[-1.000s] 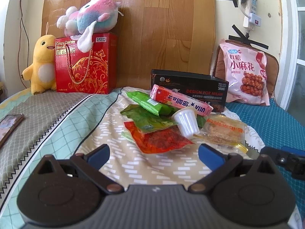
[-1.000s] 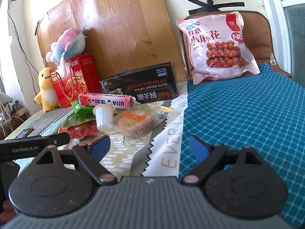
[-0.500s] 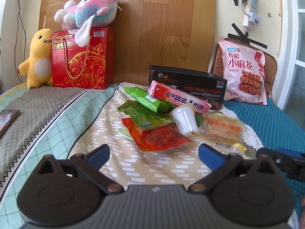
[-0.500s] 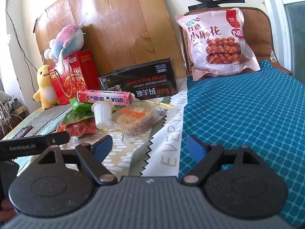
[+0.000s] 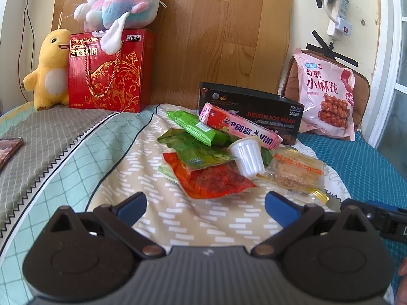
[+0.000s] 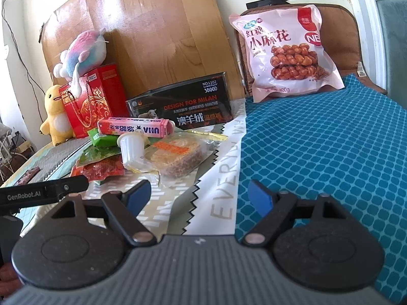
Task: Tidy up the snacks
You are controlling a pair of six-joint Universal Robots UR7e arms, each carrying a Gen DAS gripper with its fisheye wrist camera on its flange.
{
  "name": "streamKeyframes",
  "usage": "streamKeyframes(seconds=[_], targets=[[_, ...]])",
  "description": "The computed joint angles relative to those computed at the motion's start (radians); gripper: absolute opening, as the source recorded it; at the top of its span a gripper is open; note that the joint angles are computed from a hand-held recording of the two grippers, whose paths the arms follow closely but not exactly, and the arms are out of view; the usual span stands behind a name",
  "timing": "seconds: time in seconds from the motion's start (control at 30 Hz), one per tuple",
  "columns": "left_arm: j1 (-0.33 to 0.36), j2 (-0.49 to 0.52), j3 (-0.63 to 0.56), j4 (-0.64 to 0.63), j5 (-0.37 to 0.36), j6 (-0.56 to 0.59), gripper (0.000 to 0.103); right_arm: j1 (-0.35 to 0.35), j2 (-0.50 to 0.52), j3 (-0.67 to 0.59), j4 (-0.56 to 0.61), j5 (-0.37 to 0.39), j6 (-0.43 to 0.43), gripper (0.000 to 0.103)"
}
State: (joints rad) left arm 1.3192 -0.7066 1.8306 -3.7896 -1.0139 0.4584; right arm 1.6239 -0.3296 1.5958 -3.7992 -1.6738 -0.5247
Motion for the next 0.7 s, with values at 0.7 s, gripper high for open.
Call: streamKeyframes(seconds=[0.7], targets=[[0.001, 0.000, 0.017, -0.044, -0.028, 0.018, 0.102, -0.003, 0.009, 0.008, -0.058, 0.026, -0.019, 0.085]])
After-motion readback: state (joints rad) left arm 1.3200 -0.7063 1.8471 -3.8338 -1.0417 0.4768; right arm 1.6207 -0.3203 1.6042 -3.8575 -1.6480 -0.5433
